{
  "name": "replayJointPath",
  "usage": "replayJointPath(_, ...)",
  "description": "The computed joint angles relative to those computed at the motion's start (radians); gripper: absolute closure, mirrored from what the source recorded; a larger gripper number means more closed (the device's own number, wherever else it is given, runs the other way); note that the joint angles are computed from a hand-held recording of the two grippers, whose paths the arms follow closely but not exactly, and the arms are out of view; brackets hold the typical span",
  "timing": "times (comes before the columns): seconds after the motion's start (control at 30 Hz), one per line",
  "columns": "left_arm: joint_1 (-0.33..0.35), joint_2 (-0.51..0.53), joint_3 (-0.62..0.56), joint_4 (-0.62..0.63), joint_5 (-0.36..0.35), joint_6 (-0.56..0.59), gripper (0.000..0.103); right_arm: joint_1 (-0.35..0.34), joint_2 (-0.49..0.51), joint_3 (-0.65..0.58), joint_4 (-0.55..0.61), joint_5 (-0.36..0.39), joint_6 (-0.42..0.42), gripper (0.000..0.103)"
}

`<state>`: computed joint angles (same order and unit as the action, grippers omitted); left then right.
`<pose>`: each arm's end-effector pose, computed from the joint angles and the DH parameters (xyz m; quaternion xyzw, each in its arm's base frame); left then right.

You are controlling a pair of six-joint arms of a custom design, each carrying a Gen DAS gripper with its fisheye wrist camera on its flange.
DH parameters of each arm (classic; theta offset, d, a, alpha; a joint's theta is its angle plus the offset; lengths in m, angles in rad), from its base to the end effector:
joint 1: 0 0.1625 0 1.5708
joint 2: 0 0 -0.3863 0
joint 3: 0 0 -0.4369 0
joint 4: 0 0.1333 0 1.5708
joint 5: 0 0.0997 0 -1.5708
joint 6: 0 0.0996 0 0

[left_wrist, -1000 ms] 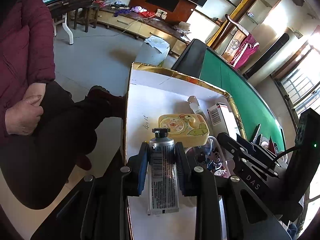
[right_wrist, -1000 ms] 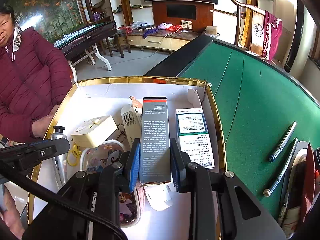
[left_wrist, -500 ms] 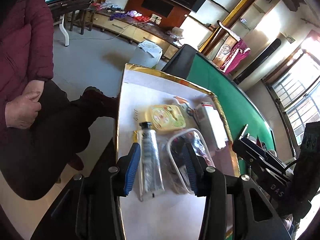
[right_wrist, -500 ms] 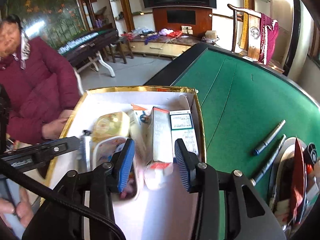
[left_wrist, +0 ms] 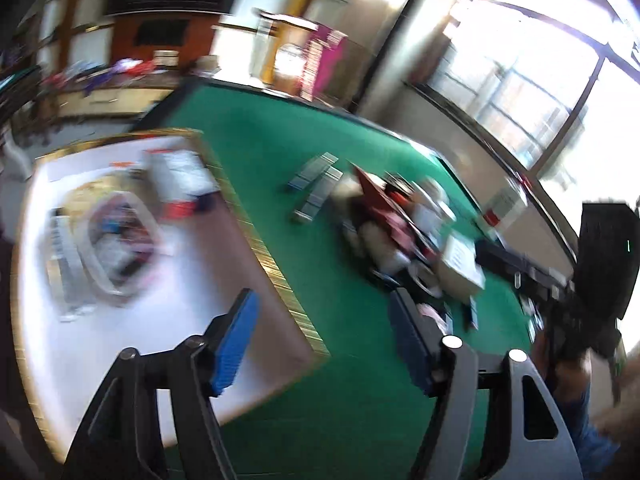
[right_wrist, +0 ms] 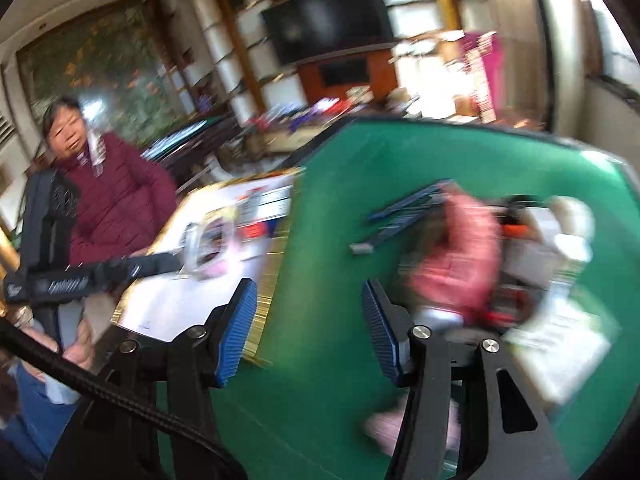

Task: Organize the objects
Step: 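Move the left tool to the pink plush toy while the right tool approaches a black marker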

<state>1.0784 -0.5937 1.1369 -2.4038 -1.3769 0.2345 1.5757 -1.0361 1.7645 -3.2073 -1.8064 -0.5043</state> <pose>-0.2522 -0.7926 0.0876 0.3371 0.9255 -0.1548 0.0765 0.1133 -0.6600 0.2231 0.1749 -0.8767 0.3960 0.2100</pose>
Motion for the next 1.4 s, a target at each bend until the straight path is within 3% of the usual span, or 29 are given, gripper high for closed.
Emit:
replayJointPath(0.07,-0.025,0.027,0.000,0.058,-0.038,0.049,0.039,-0.042,-0.071,0.080,-0.095,0.023,0.019,0.039)
replayJointPath(0.13,-0.055,0.061,-0.007,0.107,-0.029,0.099,0.039,-0.083,-0.124,0.128,-0.121,0.063,0.065,0.033)
replayJointPath(0.27,-0.105,0.134,-0.031,0.130,0.070,0.119,0.040,-0.157,-0.198,0.176,-0.086,0.162,0.150,0.033)
replayJointPath(0.53,-0.134,0.201,-0.058,0.121,0.141,0.145,0.040,-0.209,-0.245,0.192,0.028,0.198,0.222,0.033)
replayJointPath(0.6,-0.139,0.219,-0.067,0.116,0.173,0.147,0.045,-0.213,-0.246,0.194,0.045,0.193,0.230,0.033)
replayJointPath(0.63,-0.134,0.220,-0.068,0.113,0.152,0.147,0.049,-0.212,-0.245,0.194,0.047,0.190,0.229,0.033)
replayJointPath(0.7,-0.124,0.213,-0.074,0.125,0.123,0.144,0.070,-0.211,-0.243,0.202,0.037,0.179,0.215,0.033)
replayJointPath(0.73,-0.122,0.206,-0.067,0.104,0.145,0.146,0.074,-0.206,-0.239,0.203,0.035,0.164,0.205,0.033)
replayJointPath(0.8,-0.096,0.203,-0.094,0.138,0.113,0.115,0.074,-0.184,-0.220,0.199,0.034,0.097,0.174,0.038)
replayJointPath(0.9,-0.065,0.192,-0.111,0.155,0.049,0.073,0.074,-0.155,-0.189,0.180,0.097,0.029,0.141,0.067)
replayJointPath(0.93,-0.063,0.185,-0.103,0.141,0.047,0.074,0.074,-0.147,-0.170,0.173,0.099,-0.005,0.134,0.069)
replayJointPath(1.0,-0.062,0.173,-0.083,0.107,0.049,0.081,0.072,-0.129,-0.135,0.160,0.099,-0.082,0.125,0.074)
replayJointPath(1.13,-0.054,0.199,-0.122,0.149,0.039,0.086,0.067,-0.123,-0.107,0.151,0.114,-0.117,0.124,0.075)
replayJointPath(1.27,-0.073,0.189,-0.085,0.122,0.073,0.130,0.067,-0.125,-0.092,0.138,0.137,-0.138,0.126,0.075)
replayJointPath(1.4,-0.084,0.195,-0.073,0.092,0.102,0.137,0.055,-0.115,-0.064,0.137,0.052,-0.189,0.049,0.077)
